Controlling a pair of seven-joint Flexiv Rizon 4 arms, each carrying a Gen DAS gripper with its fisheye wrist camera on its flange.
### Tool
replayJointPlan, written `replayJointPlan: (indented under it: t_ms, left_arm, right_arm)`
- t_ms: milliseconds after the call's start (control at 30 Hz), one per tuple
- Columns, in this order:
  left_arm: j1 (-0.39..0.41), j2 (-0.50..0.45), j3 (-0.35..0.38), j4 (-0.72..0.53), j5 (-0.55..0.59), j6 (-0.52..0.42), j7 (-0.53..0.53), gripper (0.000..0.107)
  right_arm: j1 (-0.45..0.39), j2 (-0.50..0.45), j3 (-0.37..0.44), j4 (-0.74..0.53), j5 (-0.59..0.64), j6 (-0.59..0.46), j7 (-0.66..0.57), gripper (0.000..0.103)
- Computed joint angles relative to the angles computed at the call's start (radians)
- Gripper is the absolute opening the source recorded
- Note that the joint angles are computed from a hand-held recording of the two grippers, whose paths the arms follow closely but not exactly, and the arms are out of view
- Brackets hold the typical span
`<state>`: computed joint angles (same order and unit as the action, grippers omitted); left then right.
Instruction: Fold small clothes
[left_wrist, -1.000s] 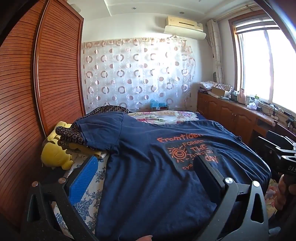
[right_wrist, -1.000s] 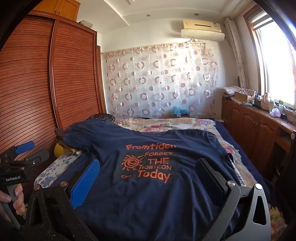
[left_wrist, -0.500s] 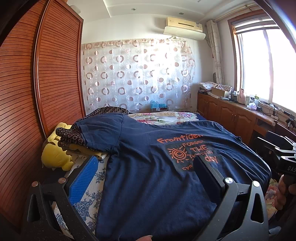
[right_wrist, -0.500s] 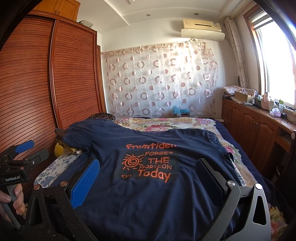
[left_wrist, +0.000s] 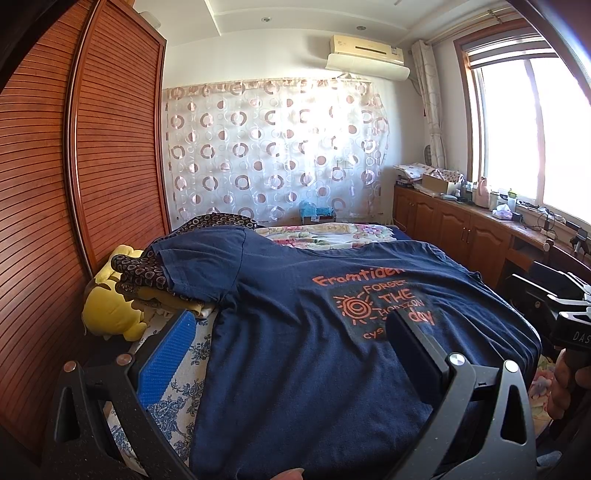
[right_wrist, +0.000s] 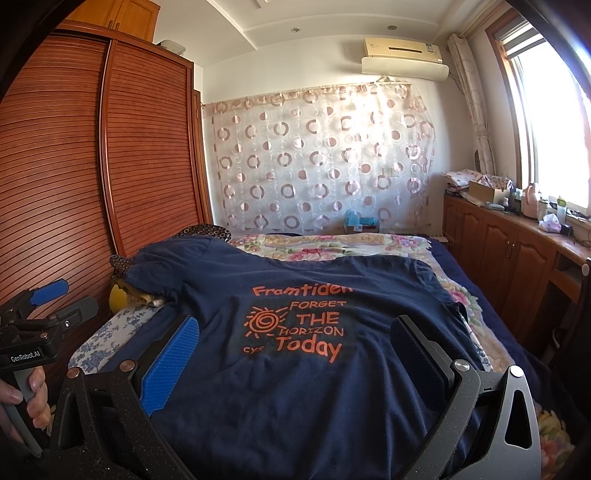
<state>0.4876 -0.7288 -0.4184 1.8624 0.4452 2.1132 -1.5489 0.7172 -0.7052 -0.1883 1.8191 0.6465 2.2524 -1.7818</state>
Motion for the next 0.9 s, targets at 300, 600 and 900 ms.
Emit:
replayJointPlan:
  t_ms: [300, 600, 900]
  left_arm:
    - [-0.012, 0.006, 0.008, 0.001, -0.004, 0.004, -0.002, 0.103]
    - [0.011, 0.024, -0.013, 0.005, 0.007, -0.01, -0.008, 0.103]
    - [0.006, 0.024, -0.008, 0.006, 0.006, -0.005, -0.007, 0.103]
  right_arm:
    - [-0.001, 0.001, 0.002, 0.0, 0.001, 0.001, -0.002, 0.103]
    - [-0.002, 0.001, 0.003, -0.001, 0.001, 0.0, -0.002, 0.103]
    - [0.002, 0.001, 0.002, 0.001, 0.006, 0.002, -0.004, 0.103]
